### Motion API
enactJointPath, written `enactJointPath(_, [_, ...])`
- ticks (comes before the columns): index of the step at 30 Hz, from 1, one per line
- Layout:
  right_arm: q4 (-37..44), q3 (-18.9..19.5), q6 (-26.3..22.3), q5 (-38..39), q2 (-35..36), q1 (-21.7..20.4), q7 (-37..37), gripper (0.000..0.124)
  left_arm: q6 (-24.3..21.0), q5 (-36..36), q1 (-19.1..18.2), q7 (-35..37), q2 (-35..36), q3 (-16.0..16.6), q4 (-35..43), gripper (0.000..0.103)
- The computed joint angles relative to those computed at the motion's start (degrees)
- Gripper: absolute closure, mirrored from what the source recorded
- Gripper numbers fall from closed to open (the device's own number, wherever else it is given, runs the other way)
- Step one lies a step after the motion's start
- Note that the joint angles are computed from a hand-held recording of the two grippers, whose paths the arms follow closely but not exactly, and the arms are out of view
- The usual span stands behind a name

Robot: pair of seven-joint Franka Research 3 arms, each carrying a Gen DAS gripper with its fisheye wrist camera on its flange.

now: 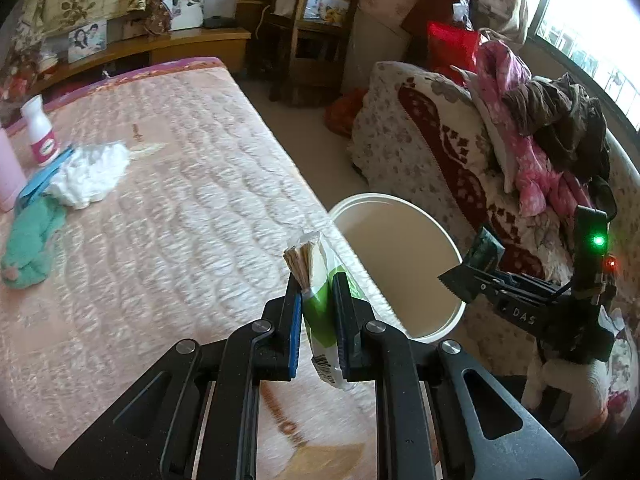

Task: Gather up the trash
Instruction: 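Carry both items over the white bucket and open both tools to drop them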

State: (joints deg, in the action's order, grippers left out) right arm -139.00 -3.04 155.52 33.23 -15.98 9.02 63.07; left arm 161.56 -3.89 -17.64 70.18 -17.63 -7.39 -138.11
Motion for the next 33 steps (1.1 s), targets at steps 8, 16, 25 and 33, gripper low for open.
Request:
enactJointPath(8, [1.46,-0.88,-0.24,1.24,2.87,-1.08,-0.33,0.098,-0.28,-0.37,-0.23,0.14,5.08,-1.36,4.57,0.091])
enactJointPath(16, [2.31,-0.67,0.3,1.43,5.12,-2.27,0.2,0.098,-0.25,-3.54,-0.49,2.36,9.78,-2.41,9.05,0.091])
enactJointPath(25, [3.13,-0.8,1.37,3.08,6.76,-2.87,0.06,0.071,-0.27,-5.68,0.45,3.83,14.58,-4.5,13.27,0.088])
enactJointPath(33, [3.37,-0.93,1.2,3.2,7.17,-3.79,1.59,0.07,1.01,-10.97,1.12,7.15,14.87,-5.08,12.64,0.057])
